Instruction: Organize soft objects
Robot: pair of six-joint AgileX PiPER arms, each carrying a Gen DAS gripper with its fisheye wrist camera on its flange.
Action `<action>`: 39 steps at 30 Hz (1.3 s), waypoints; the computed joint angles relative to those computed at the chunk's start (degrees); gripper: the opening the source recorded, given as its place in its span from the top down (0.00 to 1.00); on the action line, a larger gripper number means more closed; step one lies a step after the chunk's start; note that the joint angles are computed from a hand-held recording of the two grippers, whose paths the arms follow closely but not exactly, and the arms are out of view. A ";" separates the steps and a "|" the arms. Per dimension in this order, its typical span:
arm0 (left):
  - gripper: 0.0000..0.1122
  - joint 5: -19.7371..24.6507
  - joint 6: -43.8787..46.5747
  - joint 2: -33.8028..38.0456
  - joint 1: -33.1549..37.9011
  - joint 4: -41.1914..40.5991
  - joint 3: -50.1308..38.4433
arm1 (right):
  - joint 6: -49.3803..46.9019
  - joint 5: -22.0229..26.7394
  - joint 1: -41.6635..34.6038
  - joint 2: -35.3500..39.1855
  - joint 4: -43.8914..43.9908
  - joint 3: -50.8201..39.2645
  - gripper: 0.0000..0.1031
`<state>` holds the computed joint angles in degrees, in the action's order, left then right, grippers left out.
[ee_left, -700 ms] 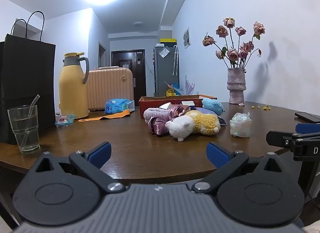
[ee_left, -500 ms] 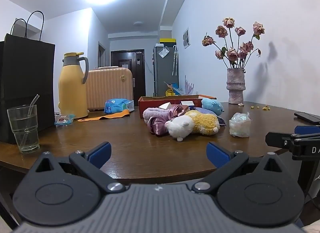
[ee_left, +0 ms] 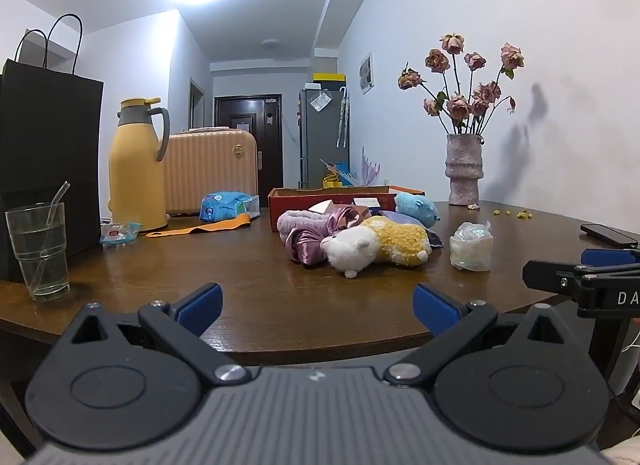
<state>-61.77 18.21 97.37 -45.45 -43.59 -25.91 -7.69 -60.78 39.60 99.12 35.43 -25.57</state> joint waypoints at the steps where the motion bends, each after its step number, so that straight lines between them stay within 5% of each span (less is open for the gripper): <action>1: 0.08 0.20 -0.05 -0.08 0.20 0.26 -0.01 | 0.11 -0.21 0.03 0.03 0.05 0.10 0.00; 39: 0.08 0.17 -0.15 -0.53 0.87 0.71 0.25 | 0.47 0.03 -0.32 0.08 -0.32 -0.12 0.00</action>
